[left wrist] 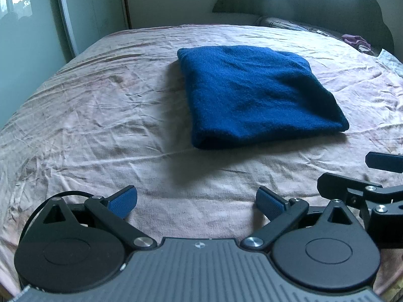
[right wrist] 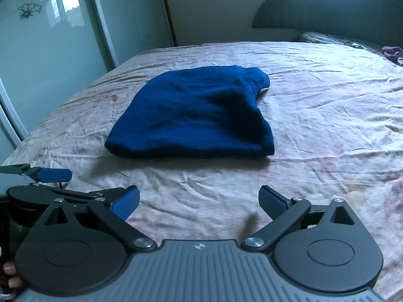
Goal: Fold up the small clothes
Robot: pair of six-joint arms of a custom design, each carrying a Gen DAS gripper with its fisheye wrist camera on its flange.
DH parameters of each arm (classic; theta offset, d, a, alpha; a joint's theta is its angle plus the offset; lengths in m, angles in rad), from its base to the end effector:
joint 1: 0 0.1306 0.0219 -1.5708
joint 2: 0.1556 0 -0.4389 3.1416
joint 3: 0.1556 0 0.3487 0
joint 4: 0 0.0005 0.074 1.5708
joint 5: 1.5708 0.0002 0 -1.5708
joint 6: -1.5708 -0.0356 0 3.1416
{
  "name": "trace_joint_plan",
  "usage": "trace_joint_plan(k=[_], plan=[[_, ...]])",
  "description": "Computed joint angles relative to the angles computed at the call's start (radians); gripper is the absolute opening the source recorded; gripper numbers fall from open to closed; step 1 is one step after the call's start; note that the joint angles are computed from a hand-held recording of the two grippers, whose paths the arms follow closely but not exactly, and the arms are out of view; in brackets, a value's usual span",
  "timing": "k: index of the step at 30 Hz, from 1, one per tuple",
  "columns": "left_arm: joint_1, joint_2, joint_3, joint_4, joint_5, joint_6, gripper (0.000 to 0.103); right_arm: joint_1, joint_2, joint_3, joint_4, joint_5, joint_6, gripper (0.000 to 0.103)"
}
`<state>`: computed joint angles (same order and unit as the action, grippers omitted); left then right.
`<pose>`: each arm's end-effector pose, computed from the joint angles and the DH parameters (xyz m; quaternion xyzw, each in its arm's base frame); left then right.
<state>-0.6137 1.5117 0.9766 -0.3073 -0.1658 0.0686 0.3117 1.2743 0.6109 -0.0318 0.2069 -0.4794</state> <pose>0.3601 -0.2471 0.3081 0.2223 0.9048 -0.0459 0.3604 0.3055 0.0902 0.2806 0.1191 0.8940 0.0762 0.4252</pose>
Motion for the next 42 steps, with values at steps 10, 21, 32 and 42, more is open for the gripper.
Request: trace_joint_plan(k=[10,21,32,42], plan=[[0.0,0.0,0.0,0.0,0.0,0.001,0.102,0.004,-0.002,0.0,0.004,0.002,-0.007,0.101],[0.0,0.0,0.0,-0.001,0.0,0.001,0.102,0.004,-0.001,-0.002,0.006,0.001,-0.007,0.102],[0.0,0.0,0.001,-0.001,0.0,0.0,0.103,0.002,-0.001,-0.002,0.009,-0.001,-0.011,0.102],[-0.002,0.002,-0.002,0.003,-0.005,-0.001,0.103,0.001,0.007,-0.001,0.015,-0.012,-0.009,0.102]])
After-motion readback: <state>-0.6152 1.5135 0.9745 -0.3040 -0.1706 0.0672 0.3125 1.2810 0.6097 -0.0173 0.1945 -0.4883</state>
